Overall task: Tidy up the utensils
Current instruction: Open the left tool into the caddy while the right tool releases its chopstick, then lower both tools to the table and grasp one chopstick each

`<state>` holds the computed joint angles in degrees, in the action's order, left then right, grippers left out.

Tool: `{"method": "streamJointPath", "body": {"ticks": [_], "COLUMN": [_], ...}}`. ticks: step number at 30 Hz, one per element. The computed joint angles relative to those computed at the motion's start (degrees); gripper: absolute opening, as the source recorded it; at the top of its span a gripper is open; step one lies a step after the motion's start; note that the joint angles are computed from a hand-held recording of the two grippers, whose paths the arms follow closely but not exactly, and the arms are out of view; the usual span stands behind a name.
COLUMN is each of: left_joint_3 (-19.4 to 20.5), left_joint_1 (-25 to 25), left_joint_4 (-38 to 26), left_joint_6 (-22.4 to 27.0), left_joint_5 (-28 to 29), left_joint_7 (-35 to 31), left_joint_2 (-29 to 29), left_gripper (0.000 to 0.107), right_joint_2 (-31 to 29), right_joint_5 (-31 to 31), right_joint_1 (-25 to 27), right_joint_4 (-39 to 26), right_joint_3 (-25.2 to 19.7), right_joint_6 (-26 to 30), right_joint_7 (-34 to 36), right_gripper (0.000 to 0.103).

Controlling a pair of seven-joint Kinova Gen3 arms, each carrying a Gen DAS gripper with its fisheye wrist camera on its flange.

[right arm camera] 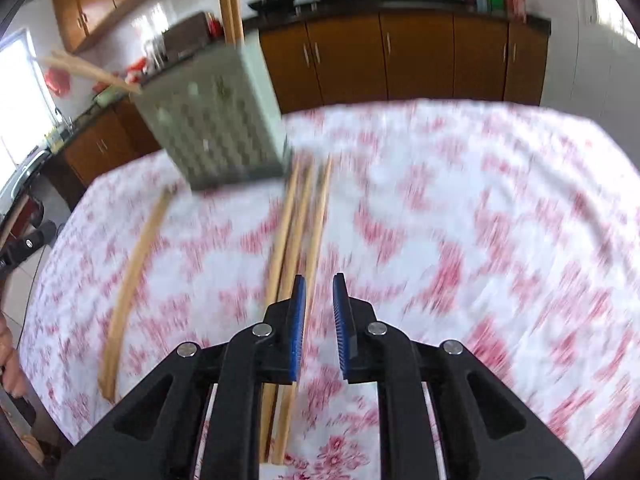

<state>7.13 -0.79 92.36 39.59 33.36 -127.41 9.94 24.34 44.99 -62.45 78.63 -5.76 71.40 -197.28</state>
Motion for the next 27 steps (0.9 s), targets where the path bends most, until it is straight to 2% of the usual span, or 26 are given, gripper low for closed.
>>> {"method": "streamJointPath", "body": {"ticks": [2,8,10,12,15,20,27], "left_joint_3": [0.00,0.55,0.78,0.88,1.06,1.36,0.92], "left_joint_1": [-0.44,0.78,0.80,0.91,1.12,1.43,4.36], "left_joint_4": [1.00,1.46,1.65,1.49,1.22,1.50,2.29], "left_joint_6": [1.43,3.39,3.85,4.55,5.26,5.35,2.26], "left_joint_5": [0.30,-1.21,-1.37,-1.76,-2.19,-2.68,-8.05], "left_joint_7": [-0.47,1.56,1.50,1.82,2.02,1.63,4.62], "left_joint_2": [0.78,2.82,3.30,3.47,3.94,4.45,3.93], "left_gripper": [0.023,0.021,0.020,0.019,0.016,0.015,0.015], "right_joint_2": [0.35,2.66,3.62,4.21,3.34,3.30,3.82], "right_joint_5": [-0.59,-2.85,-2.89,-3.27,-3.35,-2.94,-3.13], "right_joint_1": [0.50,0.90,-0.08,-0.79,-0.81,-0.49,-0.75], "right_joint_4": [0.41,-2.43,-3.66,-4.65,-2.95,-2.76,-3.74], "right_joint_3": [-0.25,0.26,0.82,1.60,2.08,1.50,1.23], "right_joint_6": [-1.80,-1.16,1.05,3.88,3.82,4.29,5.50], "right_joint_7": [-0.41,4.21,5.32,5.57,3.00,3.18,5.03], "right_gripper": [0.015,0.015,0.008,0.008,0.008,0.008,0.008]}}
